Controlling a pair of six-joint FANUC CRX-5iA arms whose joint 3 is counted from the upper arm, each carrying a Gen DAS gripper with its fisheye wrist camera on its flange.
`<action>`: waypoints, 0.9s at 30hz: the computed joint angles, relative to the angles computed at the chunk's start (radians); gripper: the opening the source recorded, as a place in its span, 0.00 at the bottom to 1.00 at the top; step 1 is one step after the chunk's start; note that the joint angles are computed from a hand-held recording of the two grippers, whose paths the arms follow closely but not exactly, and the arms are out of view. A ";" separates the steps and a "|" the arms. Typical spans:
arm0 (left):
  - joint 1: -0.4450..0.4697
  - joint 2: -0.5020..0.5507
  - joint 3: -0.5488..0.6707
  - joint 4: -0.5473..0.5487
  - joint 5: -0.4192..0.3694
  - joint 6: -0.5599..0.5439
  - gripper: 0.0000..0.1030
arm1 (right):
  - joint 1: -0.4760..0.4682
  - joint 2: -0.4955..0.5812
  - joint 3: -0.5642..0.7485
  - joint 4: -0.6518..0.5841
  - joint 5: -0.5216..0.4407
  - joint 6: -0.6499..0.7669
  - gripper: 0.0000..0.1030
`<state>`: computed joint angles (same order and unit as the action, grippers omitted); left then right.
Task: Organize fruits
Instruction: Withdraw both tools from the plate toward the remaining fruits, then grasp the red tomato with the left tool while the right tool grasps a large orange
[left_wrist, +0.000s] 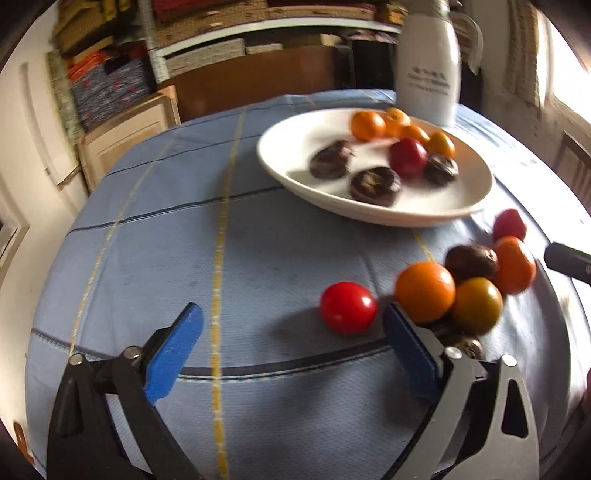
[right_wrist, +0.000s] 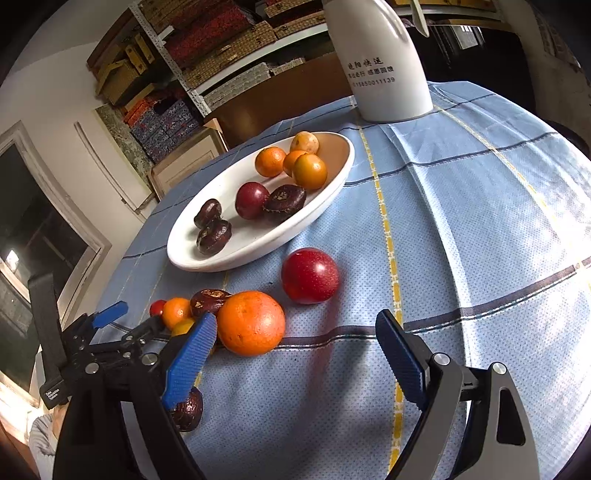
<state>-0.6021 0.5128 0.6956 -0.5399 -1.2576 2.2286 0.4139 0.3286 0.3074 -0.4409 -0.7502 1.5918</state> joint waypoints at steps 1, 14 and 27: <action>0.007 0.009 0.008 0.024 -0.002 -0.029 0.74 | 0.001 -0.002 0.000 -0.006 0.000 0.015 0.86; 0.077 -0.036 -0.105 0.208 0.181 -0.073 0.38 | -0.076 0.068 0.128 -0.250 -0.211 0.143 0.62; 0.078 -0.053 -0.143 0.245 0.238 -0.086 0.30 | -0.066 0.106 0.169 -0.240 -0.228 0.110 0.44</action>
<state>-0.5238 0.4595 0.5525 -0.2950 -1.0193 2.1422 0.3478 0.4346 0.4764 -0.6805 -0.9780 1.7017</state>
